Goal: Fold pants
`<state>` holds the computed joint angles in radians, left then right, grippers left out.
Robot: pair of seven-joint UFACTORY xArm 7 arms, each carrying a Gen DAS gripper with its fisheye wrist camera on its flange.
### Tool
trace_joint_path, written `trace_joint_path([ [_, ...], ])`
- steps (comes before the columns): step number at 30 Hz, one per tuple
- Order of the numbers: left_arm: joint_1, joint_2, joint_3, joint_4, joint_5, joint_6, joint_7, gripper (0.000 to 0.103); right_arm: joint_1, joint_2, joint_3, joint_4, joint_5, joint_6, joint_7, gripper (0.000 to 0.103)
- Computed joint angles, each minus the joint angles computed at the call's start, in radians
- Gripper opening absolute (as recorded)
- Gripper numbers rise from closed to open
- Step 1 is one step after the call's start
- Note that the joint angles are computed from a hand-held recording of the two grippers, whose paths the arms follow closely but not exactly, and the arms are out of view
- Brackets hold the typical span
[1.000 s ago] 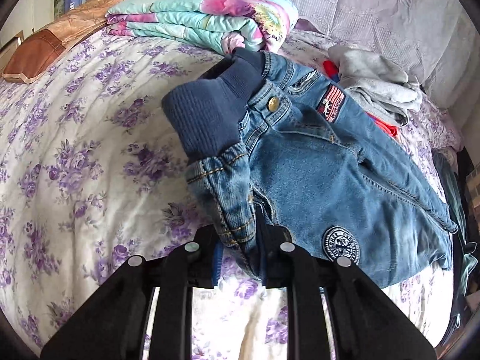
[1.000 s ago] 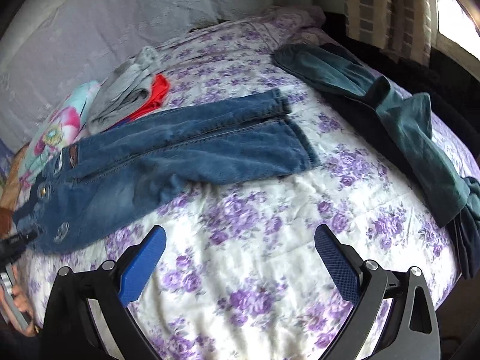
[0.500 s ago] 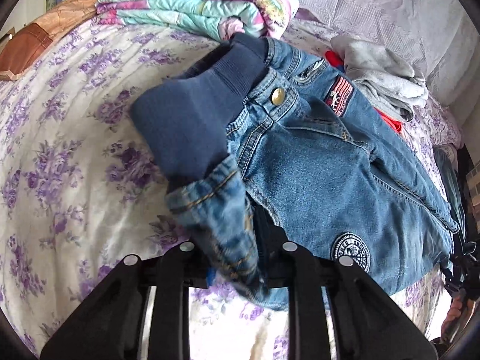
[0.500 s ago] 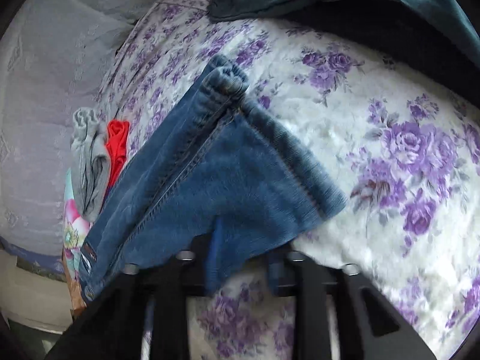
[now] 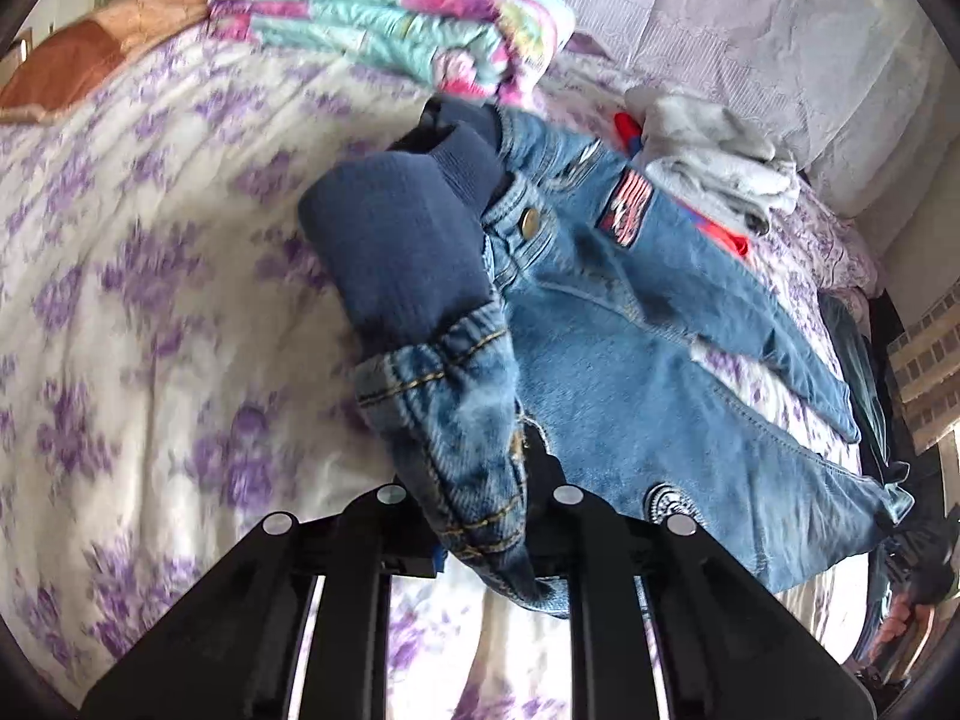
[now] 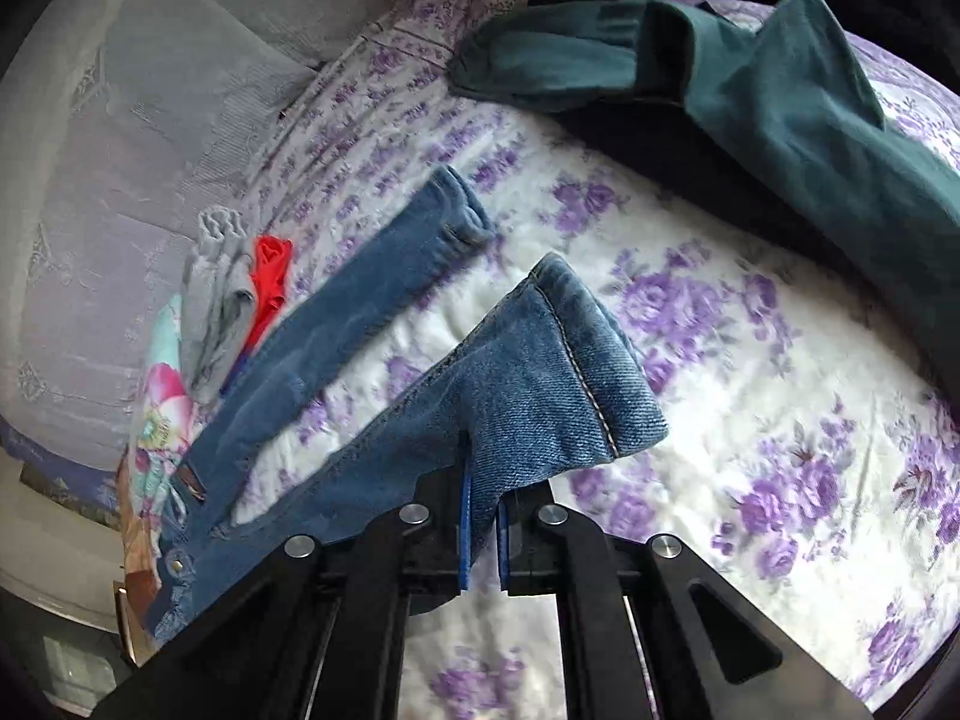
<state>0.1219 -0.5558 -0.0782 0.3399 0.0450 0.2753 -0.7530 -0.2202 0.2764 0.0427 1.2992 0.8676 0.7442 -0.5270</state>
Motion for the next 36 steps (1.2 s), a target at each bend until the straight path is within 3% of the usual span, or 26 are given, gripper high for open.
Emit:
trace_joint_path([
  [2,-0.024,0.052,0.044,-0.006,-0.028,-0.013,0.025,0.016,0.025,0.058,-0.022,0.015,-0.064,0.004,0.029,0.008],
  [3,-0.040,0.067,0.065,-0.014,-0.048,-0.043,0.040,0.018,0.005,0.060,0.006,-0.003,-0.049,-0.028,-0.009,0.008],
  [5,-0.015,0.041,0.026,-0.012,-0.028,-0.020,0.031,0.022,0.006,0.045,0.011,-0.010,-0.073,-0.042,-0.029,0.013],
  [6,0.006,0.021,-0.002,-0.008,-0.006,0.008,0.019,0.030,0.011,0.036,0.005,-0.007,-0.105,-0.030,-0.009,0.016],
  [7,0.034,-0.019,-0.040,-0.005,0.026,0.058,-0.004,0.037,0.013,0.024,-0.001,-0.005,-0.135,-0.013,0.006,0.030],
  [8,0.051,-0.060,-0.064,-0.011,0.054,0.092,-0.020,0.051,0.017,0.002,-0.007,-0.015,-0.162,-0.011,0.015,0.044],
  [9,0.066,-0.115,-0.084,-0.024,0.082,0.123,-0.039,0.062,0.029,-0.029,-0.016,-0.041,-0.200,-0.038,0.028,0.048],
  [13,0.097,-0.323,-0.135,-0.025,0.177,0.297,-0.085,0.066,0.088,-0.190,-0.037,-0.210,-0.337,-0.279,0.052,0.061],
  [16,0.078,-0.281,-0.096,0.059,0.217,0.294,-0.021,0.074,0.112,-0.238,-0.026,-0.213,-0.244,-0.317,-0.055,0.064],
  [18,0.077,-0.193,-0.083,0.137,0.234,0.285,0.018,0.090,0.142,-0.235,-0.014,-0.172,-0.173,-0.288,-0.140,0.065],
  [22,0.099,0.101,-0.097,0.353,0.281,0.245,0.102,0.090,0.224,-0.121,0.038,-0.002,-0.196,-0.214,-0.146,0.066],
  [23,0.061,0.147,-0.058,0.382,0.287,0.244,0.113,0.090,0.246,-0.072,0.052,0.058,-0.233,-0.189,-0.118,0.066],
  [25,0.031,0.280,-0.015,0.468,0.262,0.241,0.162,0.084,0.304,0.029,0.075,0.181,-0.336,-0.165,-0.034,0.065],
  [26,0.030,0.321,-0.011,0.495,0.276,0.253,0.149,0.073,0.335,0.083,0.083,0.243,-0.393,-0.162,0.003,0.062],
  [27,0.024,0.380,0.006,0.534,0.273,0.276,0.156,0.058,0.365,0.133,0.092,0.301,-0.440,-0.160,0.035,0.055],
  [29,-0.007,0.456,0.050,0.578,0.257,0.313,0.168,0.039,0.422,0.245,0.100,0.442,-0.541,-0.111,0.091,0.012],
  [31,0.016,0.492,0.038,0.598,0.322,0.348,0.119,0.032,0.449,0.331,0.116,0.550,-0.586,-0.044,0.134,0.011],
  [33,-0.009,0.505,0.091,0.589,0.248,0.322,0.176,0.032,0.483,0.412,0.107,0.650,-0.633,0.018,0.193,0.012],
  [36,-0.013,0.524,0.117,0.600,0.155,0.325,0.259,0.033,0.528,0.518,0.078,0.752,-0.732,0.103,0.294,0.013],
])
